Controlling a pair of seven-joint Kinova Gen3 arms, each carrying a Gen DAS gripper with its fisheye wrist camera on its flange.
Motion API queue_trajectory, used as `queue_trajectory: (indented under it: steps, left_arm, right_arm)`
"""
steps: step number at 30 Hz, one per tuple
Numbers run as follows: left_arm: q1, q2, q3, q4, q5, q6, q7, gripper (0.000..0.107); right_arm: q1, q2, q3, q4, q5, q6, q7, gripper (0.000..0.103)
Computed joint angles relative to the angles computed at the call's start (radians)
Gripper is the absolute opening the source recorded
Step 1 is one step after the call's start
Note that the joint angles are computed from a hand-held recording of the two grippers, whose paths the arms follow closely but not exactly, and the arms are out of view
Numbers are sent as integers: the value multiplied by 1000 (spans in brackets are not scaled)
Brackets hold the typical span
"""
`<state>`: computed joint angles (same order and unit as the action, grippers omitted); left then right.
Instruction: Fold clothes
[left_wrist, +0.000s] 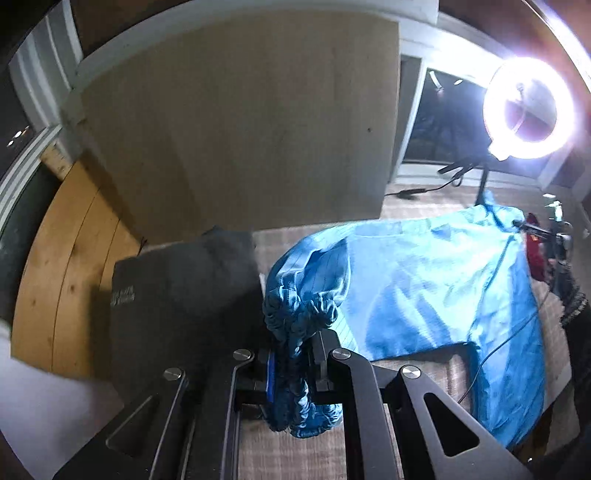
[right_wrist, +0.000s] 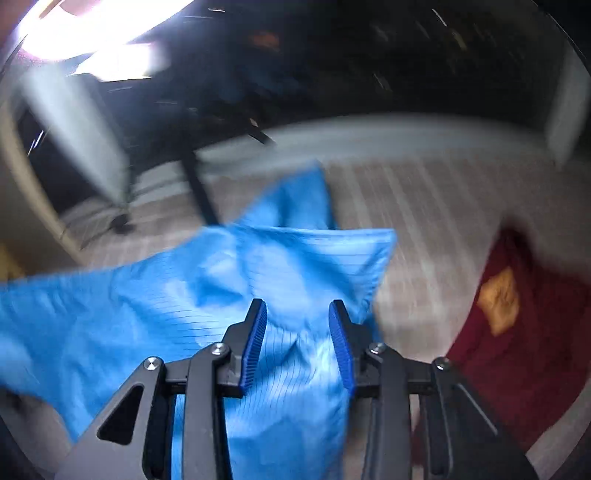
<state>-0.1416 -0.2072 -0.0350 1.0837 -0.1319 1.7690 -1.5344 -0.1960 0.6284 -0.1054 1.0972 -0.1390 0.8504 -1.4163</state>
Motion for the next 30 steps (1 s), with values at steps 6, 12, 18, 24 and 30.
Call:
queue_trajectory:
  steps: [6,12,18,24,30]
  left_arm:
    - [16,16,73,-19,-66,41,85,11]
    - [40,3,84,0,-87,57,131,11]
    - [42,1,84,17,-107,62,154,12]
    - [48,0,92,29,-127,61,169,12]
    - [45,-7,96,37,-152,74,181,12]
  right_arm:
    - [-10,28,-97,-46,37,-3,238,39]
    - [-79,169,-76,-267,99,144,323,39]
    - [-86,220,-93,-305,149,166,295,51]
    - [-62,218,-105,-270,130,127,307,1]
    - [-9,150,-107,-144,47,-85,280,1]
